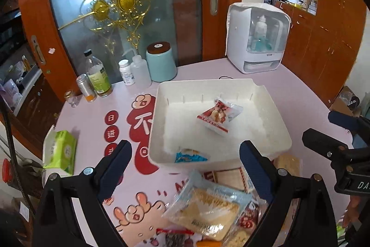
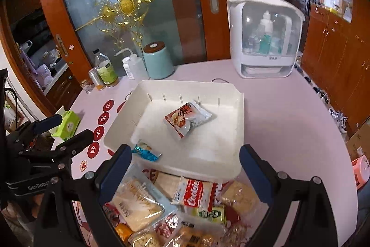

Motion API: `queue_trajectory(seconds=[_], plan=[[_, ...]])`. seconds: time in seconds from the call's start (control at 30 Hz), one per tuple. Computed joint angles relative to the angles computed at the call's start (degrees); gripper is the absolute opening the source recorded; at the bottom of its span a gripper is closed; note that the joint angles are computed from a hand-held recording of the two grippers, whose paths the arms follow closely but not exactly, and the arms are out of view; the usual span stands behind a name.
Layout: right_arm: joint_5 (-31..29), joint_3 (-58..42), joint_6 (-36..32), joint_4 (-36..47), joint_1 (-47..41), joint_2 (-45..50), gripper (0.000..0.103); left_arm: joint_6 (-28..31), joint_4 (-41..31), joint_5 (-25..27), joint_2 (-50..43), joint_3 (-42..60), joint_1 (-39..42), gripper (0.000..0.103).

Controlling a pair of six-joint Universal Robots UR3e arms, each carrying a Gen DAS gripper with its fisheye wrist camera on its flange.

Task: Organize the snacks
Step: 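Grasp the red wrapped packet with the left tool while the right tool grasps the orange OATS bar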

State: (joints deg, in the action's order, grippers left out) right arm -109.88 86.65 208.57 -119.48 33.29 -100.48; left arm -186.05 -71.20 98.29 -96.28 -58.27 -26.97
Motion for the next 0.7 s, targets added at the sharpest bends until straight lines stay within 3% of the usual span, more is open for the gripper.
queue_trajectory(seconds=[0.13,0.47,0.7], plan=[[-6.2,-1.9,4.0,2.1,7.6,0.6,0.095,0.0,-0.6,0.2,6.6,-5.4,0.1,0.094],[-13.9,-5.2,16.5,6.9,21.1,3.2,0.095,1.5,-4.0,-2.1,21.4,-17.0,1.9,0.094],[-22.5,-2.0,27.8,6.5,30.1,4.8,0.095,4.3,-2.0,-4.3,31.9,-28.6,4.2,0.094]])
